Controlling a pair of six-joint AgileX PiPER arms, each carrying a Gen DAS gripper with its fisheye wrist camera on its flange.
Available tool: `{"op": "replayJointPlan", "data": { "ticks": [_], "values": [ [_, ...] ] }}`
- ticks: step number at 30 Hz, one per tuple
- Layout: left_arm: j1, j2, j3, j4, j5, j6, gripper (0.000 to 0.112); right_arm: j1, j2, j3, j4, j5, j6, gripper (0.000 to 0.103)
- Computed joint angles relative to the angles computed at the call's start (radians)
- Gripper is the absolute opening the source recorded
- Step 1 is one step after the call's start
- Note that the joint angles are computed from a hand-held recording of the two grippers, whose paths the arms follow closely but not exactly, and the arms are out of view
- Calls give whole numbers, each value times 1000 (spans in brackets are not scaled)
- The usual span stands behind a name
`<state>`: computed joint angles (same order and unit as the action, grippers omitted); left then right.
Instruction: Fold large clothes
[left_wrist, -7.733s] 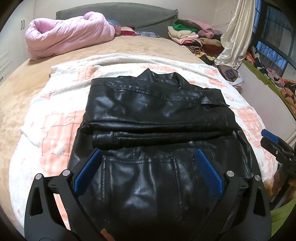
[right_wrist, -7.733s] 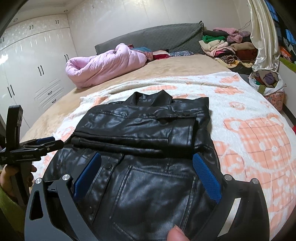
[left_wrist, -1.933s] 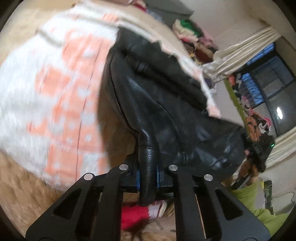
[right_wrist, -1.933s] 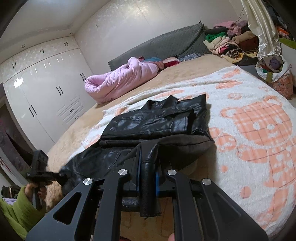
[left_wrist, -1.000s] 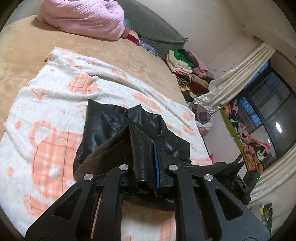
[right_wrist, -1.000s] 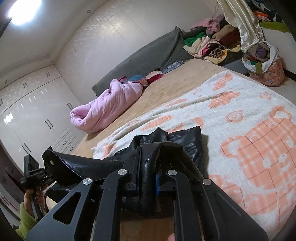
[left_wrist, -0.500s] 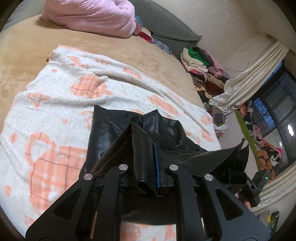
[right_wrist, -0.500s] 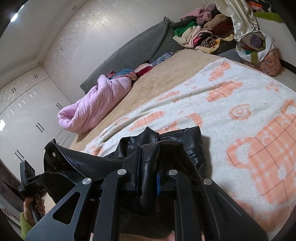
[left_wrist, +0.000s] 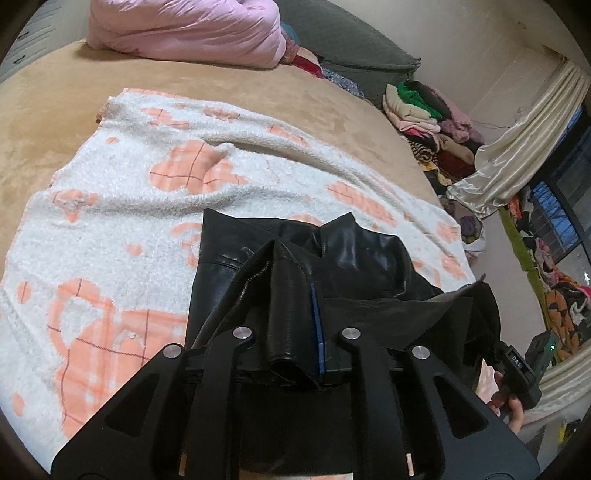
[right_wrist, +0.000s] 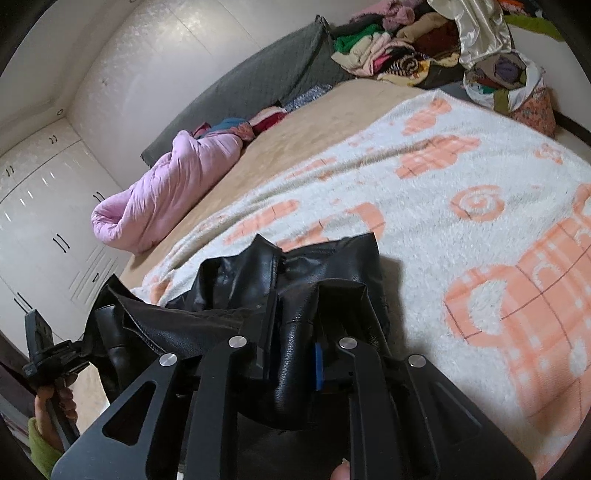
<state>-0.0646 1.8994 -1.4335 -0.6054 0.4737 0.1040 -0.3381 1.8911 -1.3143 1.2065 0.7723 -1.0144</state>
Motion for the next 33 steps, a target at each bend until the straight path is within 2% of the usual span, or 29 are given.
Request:
{"op": "replayJointPlan", "data": {
  "ticks": [5, 10, 13, 17, 21, 24, 27, 30, 32, 33],
  "values": [
    [0, 14, 11, -60, -30, 52, 15, 1, 28, -27, -23, 15, 11, 22],
    [1, 10, 37, -138, -56, 117, 24, -23, 23, -17, 32, 51, -29, 50],
    [-1, -3, 62, -180, -87, 151, 29, -28, 2, 5, 53, 18, -61, 62],
    [2, -51, 119, -239, -152, 204, 37, -32, -23, 30, 82, -18, -111, 62],
    [2, -99, 166, -146, -243, 111, 37, -11, -65, 63, 77, -95, -172, 62],
    [16, -127, 208, -164, -290, 117, 37, -5, -81, 80, 95, -125, -209, 62],
    [29, -123, 221, -174, -284, 131, 37, -20, -89, 99, 173, -115, -276, 62],
    [29, -90, 194, -100, -236, 85, 44, -34, -88, 99, 210, -92, -308, 68],
    [16, -49, 149, 0, -189, 15, 49, -19, -78, 75, 144, -108, -268, 69],
    [7, -28, 124, 62, -168, -29, 51, 6, -74, 61, 77, -151, -233, 69]
  ]
}}
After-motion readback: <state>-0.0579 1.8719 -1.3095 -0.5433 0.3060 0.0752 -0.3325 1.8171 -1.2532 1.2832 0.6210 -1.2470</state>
